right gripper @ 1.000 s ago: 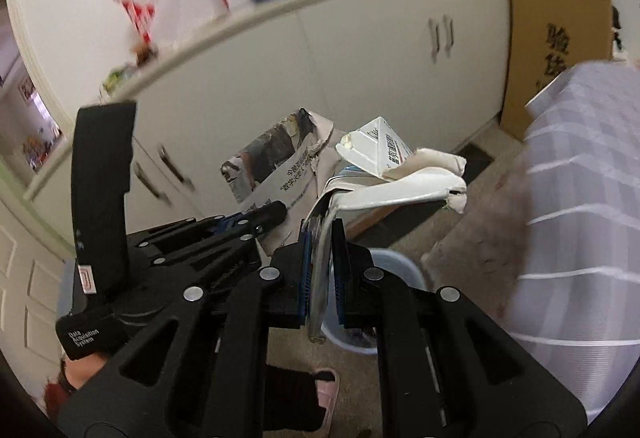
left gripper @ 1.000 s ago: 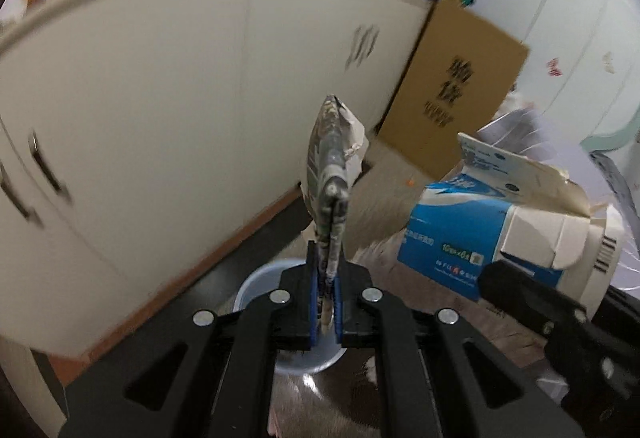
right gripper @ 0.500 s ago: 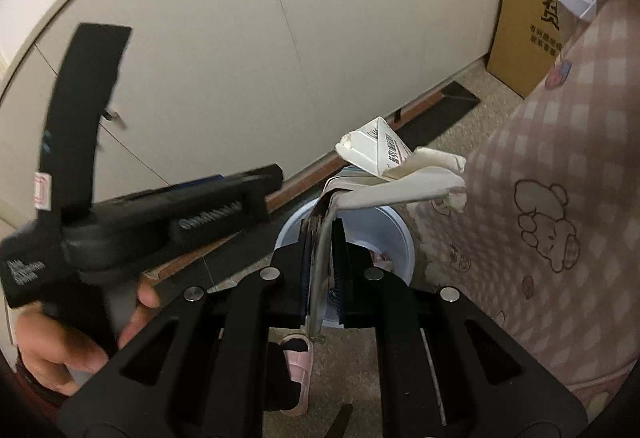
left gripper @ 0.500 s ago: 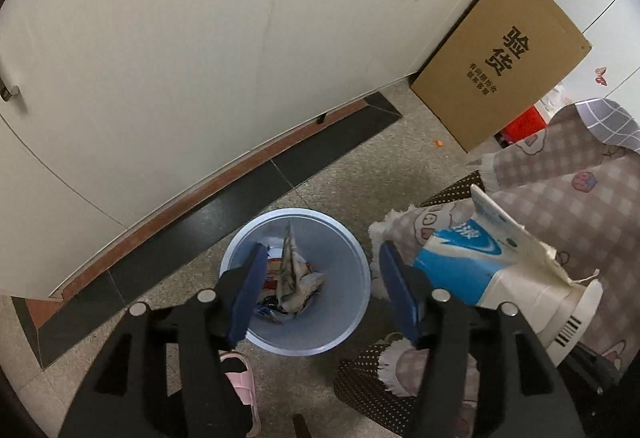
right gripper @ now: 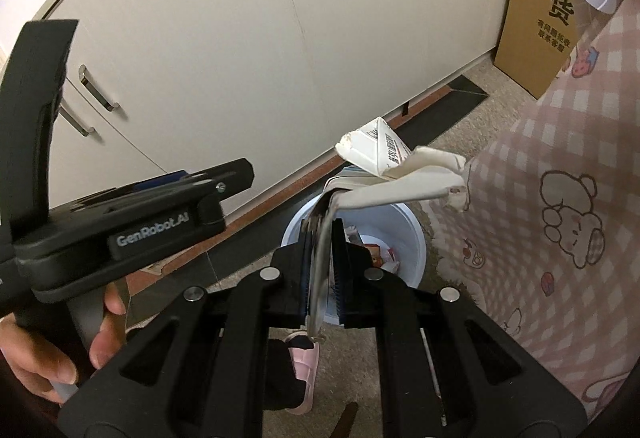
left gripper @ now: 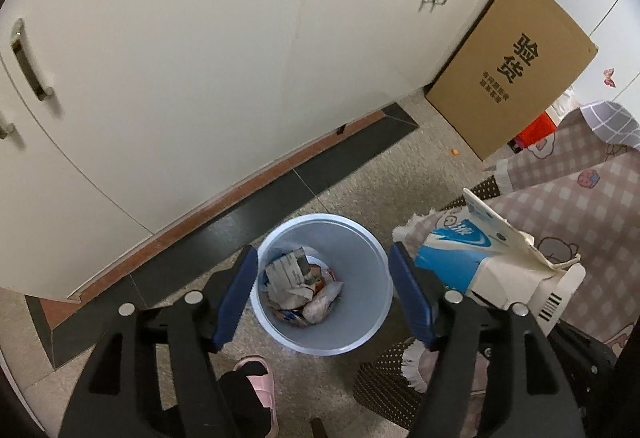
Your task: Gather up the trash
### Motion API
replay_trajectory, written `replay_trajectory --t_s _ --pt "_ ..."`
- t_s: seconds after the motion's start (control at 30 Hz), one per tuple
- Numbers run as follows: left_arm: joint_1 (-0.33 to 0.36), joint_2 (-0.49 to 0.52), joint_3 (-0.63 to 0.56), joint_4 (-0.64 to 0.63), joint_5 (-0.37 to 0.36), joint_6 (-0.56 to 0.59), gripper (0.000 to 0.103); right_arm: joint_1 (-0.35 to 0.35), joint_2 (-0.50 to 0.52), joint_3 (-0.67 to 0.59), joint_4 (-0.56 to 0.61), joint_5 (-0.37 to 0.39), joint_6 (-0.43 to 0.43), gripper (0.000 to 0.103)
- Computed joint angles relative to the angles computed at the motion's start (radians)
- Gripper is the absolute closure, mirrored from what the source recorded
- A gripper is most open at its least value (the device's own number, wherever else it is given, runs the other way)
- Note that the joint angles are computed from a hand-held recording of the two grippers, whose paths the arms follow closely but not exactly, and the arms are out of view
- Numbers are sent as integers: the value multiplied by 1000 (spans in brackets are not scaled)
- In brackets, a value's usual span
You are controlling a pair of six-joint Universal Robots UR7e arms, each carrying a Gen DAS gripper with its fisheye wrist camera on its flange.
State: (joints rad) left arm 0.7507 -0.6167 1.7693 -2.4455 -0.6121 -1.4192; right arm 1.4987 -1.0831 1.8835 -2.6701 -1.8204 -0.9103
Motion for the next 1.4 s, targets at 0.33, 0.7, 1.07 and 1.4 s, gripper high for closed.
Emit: replay_trajectory --t_s 0.33,0.7,1.07,1.4 --pt "-13 -50 10 155 9 -109 32 5 16 -18 -35 15 24 40" --pt "-141 -102 -26 433 97 -278 27 52 -157 55 -57 55 16 39" --pt "-355 -58 -279 1053 233 -550 22 57 -466 131 -59 192 16 27" --pt "-509 70 -537 1363 329 -627 18 -45 -765 165 -50 338 17 14"
